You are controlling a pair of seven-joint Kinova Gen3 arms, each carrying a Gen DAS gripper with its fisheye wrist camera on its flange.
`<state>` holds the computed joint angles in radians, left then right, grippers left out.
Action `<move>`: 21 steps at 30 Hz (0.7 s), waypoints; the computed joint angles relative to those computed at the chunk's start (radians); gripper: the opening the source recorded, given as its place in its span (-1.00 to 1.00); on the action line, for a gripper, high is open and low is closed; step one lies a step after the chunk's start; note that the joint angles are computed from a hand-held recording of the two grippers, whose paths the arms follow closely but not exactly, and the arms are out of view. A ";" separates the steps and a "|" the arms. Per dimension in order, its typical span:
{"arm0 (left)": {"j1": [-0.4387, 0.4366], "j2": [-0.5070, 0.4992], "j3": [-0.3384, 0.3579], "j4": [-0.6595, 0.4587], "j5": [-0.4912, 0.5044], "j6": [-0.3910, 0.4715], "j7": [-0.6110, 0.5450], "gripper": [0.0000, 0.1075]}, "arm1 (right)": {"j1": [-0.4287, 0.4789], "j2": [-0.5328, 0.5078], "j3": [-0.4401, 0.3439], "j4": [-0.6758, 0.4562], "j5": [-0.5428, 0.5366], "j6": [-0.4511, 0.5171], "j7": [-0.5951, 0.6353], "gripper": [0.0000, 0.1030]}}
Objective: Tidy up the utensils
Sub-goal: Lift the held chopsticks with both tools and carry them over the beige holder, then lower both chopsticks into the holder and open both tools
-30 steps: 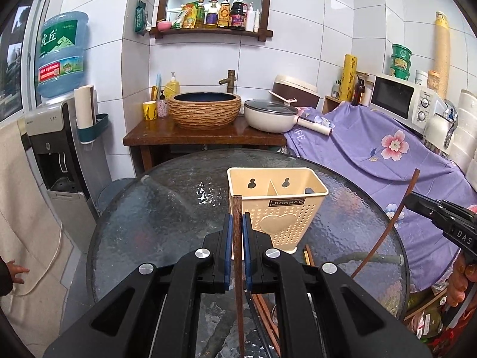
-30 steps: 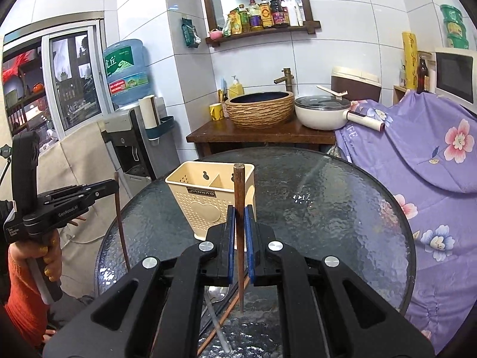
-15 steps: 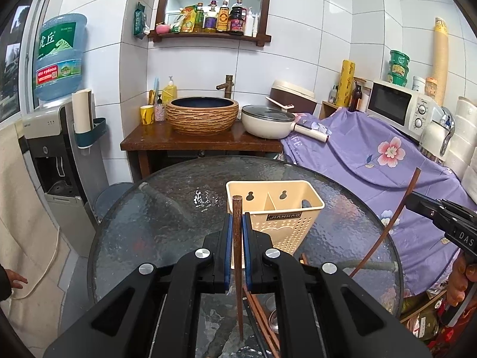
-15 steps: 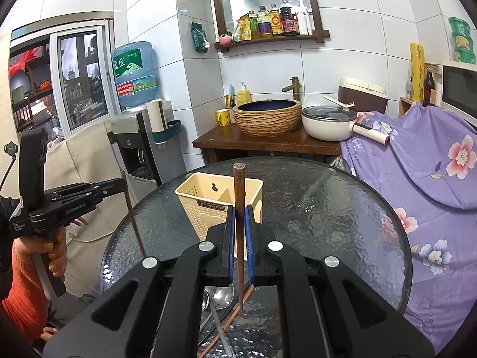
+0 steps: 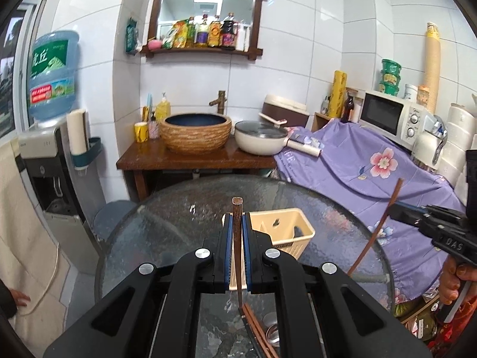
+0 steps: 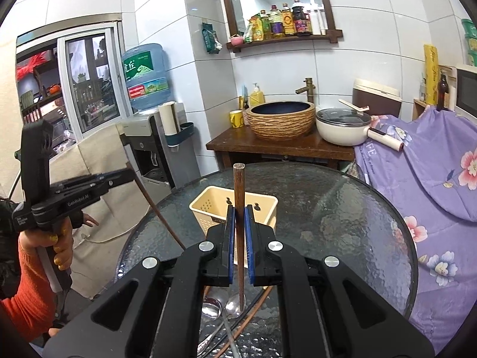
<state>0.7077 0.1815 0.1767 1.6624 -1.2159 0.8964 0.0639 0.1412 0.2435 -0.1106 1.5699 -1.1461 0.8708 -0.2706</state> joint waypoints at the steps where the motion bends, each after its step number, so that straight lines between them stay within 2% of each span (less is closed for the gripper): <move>1: -0.010 -0.011 0.001 -0.015 0.016 -0.013 -0.030 -0.88 | -0.005 0.002 0.001 -0.022 0.011 0.011 -0.017 -0.86; 5: -0.039 -0.030 0.004 -0.081 0.070 -0.037 -0.130 -0.88 | -0.013 0.010 -0.005 -0.100 0.034 0.040 -0.075 -0.86; 10: -0.026 -0.013 -0.001 -0.204 0.061 0.016 -0.217 -0.88 | -0.036 0.014 -0.017 -0.220 0.062 0.034 -0.169 -0.86; 15: -0.008 0.029 -0.029 -0.325 0.056 0.042 -0.266 -0.88 | -0.078 0.026 -0.036 -0.314 0.115 -0.050 -0.264 -0.86; 21: 0.022 0.109 -0.095 -0.393 0.058 0.046 -0.272 -0.88 | -0.130 0.067 -0.076 -0.316 0.217 -0.207 -0.326 -0.86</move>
